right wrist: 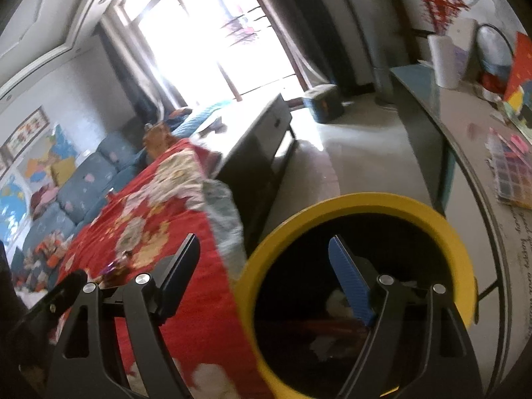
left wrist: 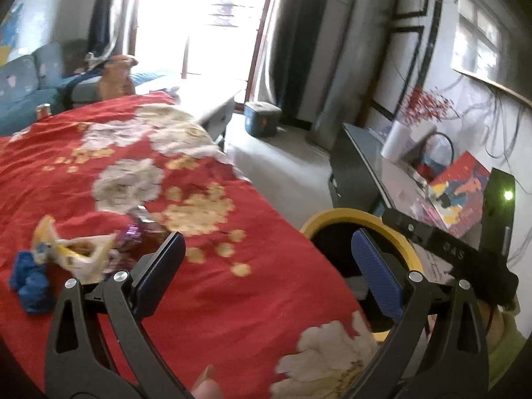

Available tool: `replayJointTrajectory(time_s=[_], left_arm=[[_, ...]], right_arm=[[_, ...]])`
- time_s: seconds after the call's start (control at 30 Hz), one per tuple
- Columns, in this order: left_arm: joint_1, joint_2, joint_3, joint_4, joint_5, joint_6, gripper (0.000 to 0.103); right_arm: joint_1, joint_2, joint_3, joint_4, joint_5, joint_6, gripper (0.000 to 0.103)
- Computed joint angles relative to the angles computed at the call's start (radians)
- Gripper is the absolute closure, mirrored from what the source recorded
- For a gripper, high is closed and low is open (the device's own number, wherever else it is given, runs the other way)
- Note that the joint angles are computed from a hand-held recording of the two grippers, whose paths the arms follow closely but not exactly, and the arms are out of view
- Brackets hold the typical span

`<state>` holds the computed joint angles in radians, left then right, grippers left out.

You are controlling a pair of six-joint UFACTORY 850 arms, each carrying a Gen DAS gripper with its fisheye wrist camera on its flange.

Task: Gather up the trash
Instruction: 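Move both tools back from the bin to the bed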

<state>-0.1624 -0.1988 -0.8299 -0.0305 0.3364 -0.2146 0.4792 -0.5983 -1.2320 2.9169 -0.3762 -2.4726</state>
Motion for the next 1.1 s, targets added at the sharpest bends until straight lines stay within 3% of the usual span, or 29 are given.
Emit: replayJointTrajectory(time_s=[0.13,0.37,0.77,1.1], left_arm=[[0.02,0.037,0.04,-0.144,0.028,0.137,0.011],[0.079,0.083,0.097,-0.235,0.054,0.189,0.011],[0.188,0.148,0.165,-0.229,0.074,0.111,0.011],[0.3,0.17,0.197,-0.174,0.065,-0.004,0.011]], right_arm=[[0.032,-0.006,-0.022,-0.053,0.011,0.017,0.025],[0.092,-0.021,-0.062,-0.143,0.033,0.055,0.025],[0.172,-0.065,-0.149,-0.363,0.077,0.196,0.024],[0.217,-0.152,-0.283,-0.749,0.137,0.537,0.025]])
